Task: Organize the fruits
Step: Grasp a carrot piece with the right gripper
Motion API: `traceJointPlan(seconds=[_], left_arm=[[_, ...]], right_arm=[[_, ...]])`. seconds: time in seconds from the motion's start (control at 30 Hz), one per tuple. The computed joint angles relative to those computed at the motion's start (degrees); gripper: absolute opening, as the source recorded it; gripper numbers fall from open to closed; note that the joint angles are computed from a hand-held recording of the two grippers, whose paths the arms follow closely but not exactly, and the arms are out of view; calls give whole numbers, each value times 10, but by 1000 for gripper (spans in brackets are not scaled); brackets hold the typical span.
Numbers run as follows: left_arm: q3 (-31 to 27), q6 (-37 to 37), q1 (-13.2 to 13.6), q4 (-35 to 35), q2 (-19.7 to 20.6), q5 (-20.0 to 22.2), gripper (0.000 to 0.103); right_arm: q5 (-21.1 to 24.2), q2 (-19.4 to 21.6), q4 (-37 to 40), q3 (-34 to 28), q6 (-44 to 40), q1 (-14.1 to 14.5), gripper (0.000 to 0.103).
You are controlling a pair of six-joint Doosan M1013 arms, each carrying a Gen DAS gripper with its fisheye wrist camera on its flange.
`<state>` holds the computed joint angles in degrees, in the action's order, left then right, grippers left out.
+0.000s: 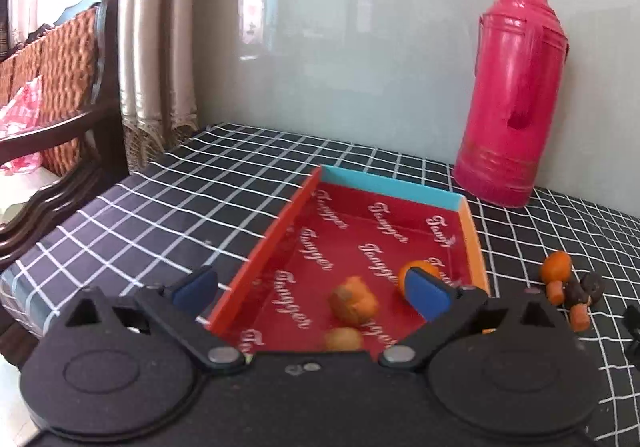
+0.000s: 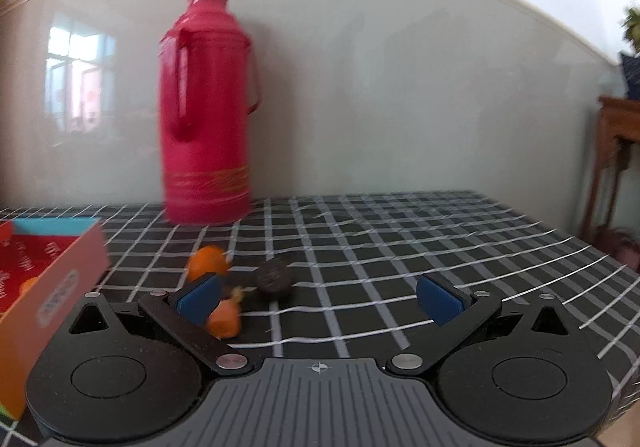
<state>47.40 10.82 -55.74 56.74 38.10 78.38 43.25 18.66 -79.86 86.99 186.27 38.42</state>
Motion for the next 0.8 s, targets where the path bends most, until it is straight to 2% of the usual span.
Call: traceJointPlan(seconds=[0.3, 0.33, 0.37, 0.43, 0.5, 0.57, 0.63, 0.7, 0.8], left_arm=[[41, -38, -1, 20, -20, 44, 95], [45, -42, -1, 20, -22, 48, 95], [50, -47, 0, 19, -25, 50, 95], [62, -58, 2, 15, -32, 53, 95], [70, -63, 3, 11, -36, 61, 95], [79, -71, 4, 10, -41, 66, 95], [87, -78, 4, 11, -46, 71, 95], [92, -83, 4, 12, -49, 77, 96], [102, -92, 4, 17, -55, 79, 97]], right_arm=[[-74, 16, 82, -28, -76, -12, 103], [-77, 19, 93, -33, -88, -13, 99], [-81, 22, 103, -38, -101, -14, 79], [-93, 31, 179, -57, -176, -21, 52], [-89, 39, 243, -73, -221, -27, 51], [-89, 42, 244, -77, -210, -30, 51], [-78, 48, 287, -91, -248, -33, 51], [-79, 51, 314, -96, -266, -37, 45], [-60, 59, 317, -110, -288, -35, 30]])
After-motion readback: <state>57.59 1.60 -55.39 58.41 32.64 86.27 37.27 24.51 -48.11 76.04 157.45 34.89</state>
